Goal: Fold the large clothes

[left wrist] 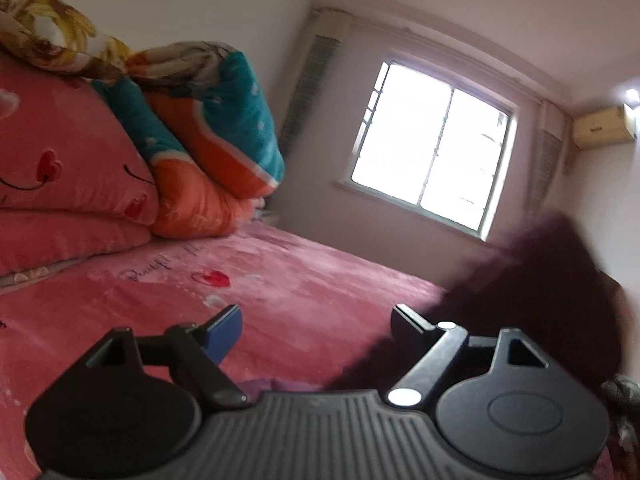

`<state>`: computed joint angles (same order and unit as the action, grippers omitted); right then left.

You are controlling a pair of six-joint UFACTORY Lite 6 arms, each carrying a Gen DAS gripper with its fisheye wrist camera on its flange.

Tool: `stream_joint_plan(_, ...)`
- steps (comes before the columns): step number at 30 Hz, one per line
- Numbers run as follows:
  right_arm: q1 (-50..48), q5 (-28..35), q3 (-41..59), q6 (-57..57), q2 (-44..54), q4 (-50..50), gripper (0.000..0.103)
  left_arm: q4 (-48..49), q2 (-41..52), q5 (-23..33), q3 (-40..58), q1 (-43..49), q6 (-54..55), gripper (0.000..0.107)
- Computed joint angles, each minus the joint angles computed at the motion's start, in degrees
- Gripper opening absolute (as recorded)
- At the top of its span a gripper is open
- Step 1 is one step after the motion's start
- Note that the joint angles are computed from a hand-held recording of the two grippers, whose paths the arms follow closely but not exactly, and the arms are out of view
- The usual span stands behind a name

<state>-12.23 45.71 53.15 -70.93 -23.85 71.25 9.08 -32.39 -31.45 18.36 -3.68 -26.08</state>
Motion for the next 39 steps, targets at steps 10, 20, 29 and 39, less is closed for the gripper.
stream_joint_plan(10, 4.54, -9.03, 30.63, 20.76, 23.62, -8.85, 0.103, 30.63, 10.14, 4.37, 5.5, 6.45, -27.02, 0.084)
stream_joint_plan(20, -48.58, 12.26, 2.62, -2.49, 2.89, -9.94, 0.103, 50.25, 10.96, 3.24, 5.11, 11.48, -47.96, 0.084)
stream_joint_plan(29, -60.77, 23.83, 4.5, -8.74, 13.06, -10.24, 0.103, 41.09, 15.61, 5.62, 7.64, 3.94, -42.0, 0.084)
stream_joint_plan(39, -45.91, 14.41, -3.69, -4.87, 9.68, -5.22, 0.103, 35.01, 18.98, 5.41, 9.6, 1.75, -36.83, 0.084)
